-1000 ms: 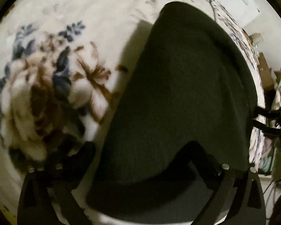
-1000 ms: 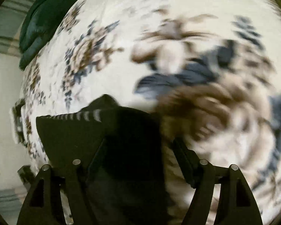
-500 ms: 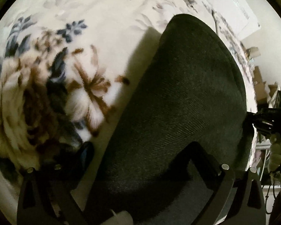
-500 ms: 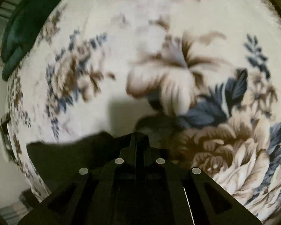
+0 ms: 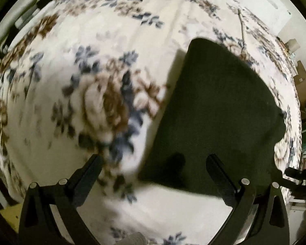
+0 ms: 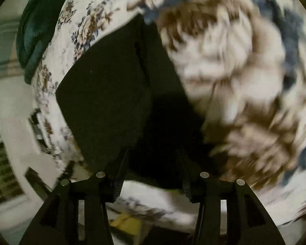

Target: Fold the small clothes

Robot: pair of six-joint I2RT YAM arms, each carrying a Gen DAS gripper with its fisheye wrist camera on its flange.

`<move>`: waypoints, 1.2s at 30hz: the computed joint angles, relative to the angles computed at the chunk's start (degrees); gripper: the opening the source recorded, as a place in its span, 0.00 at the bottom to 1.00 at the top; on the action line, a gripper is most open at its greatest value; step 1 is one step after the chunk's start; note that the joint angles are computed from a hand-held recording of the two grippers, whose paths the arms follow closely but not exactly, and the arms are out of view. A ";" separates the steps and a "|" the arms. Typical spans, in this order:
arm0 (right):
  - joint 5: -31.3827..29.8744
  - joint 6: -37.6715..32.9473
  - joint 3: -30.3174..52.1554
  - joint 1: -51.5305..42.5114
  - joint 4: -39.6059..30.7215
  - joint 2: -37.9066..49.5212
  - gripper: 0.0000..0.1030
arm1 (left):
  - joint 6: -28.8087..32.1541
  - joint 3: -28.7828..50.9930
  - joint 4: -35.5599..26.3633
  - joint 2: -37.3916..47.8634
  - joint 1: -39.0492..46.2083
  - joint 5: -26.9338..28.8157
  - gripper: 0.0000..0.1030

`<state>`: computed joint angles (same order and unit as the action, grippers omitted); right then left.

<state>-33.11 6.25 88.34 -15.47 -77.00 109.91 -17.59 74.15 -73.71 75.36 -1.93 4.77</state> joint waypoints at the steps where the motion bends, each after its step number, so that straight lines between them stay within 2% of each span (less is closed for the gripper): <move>1: -0.69 0.74 -2.45 0.39 1.82 -0.61 0.48 | -0.85 -0.82 -0.93 -0.99 -0.54 -0.17 1.00; 2: 0.30 2.76 -5.47 1.17 4.83 -1.58 0.45 | -2.23 -1.77 -1.42 -1.81 -1.73 -0.60 1.00; 3: 0.51 4.56 -7.87 1.58 7.54 -2.86 0.17 | -3.17 -2.24 -2.03 -1.99 -2.45 -0.84 1.00; 4: 0.99 5.60 -9.40 1.89 9.13 -3.95 0.06 | -4.16 -2.49 -2.74 -2.17 -3.05 -0.83 1.00; 7: 3.89 7.67 -13.36 2.43 12.18 -10.76 0.05 | -6.40 -2.85 -3.98 -3.65 -4.01 -0.22 1.00; 10: 6.52 7.53 -15.20 1.29 10.64 -16.39 0.04 | -7.28 -2.82 -4.44 -4.44 -5.24 -0.39 1.00; 14: 8.69 5.34 -15.37 -2.61 8.09 -16.70 0.04 | -7.63 -2.96 -4.56 -4.73 -6.12 -0.86 1.00; 19: 10.68 3.04 -17.54 -3.68 10.19 -14.54 0.04 | -7.74 -3.30 -4.10 -4.96 -5.82 -1.88 1.00; 21: 10.65 1.08 -16.22 -3.29 8.44 -11.74 0.09 | -7.42 -3.31 -4.07 -4.88 -5.05 -1.84 1.00; 22: 11.25 0.21 -14.66 -3.85 6.87 -10.57 0.20 | -7.03 -3.16 -4.14 -4.83 -4.55 -1.79 1.00; 23: 11.64 -0.19 -13.51 -4.23 6.21 -9.94 0.26 | -6.53 -2.85 -4.09 -4.68 -4.09 -1.84 1.00; 25: 10.24 -1.66 -10.45 -6.69 5.35 -9.35 0.52 | -5.58 -2.11 -3.58 -4.37 -3.50 -2.24 1.00; 30: 6.37 -4.21 4.24 -7.67 7.71 1.04 0.58 | -5.22 -0.05 -1.72 -2.59 -3.53 -2.99 1.00; 32: 5.05 -3.53 11.15 -5.80 9.60 7.18 0.64 | -5.62 0.78 -1.32 -1.95 -4.14 -3.46 1.00; 33: 2.06 -3.84 14.82 -5.23 10.71 10.87 0.70 | -5.80 1.16 -1.07 -1.59 -4.50 -3.69 1.00; 36: 0.71 -5.93 30.11 -1.90 5.62 23.49 0.72 | -6.65 2.30 -0.48 -0.54 -5.50 -3.92 1.00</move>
<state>-32.39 0.32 118.45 -17.37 -71.38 133.40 -24.25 76.45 -74.19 74.82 -7.43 0.85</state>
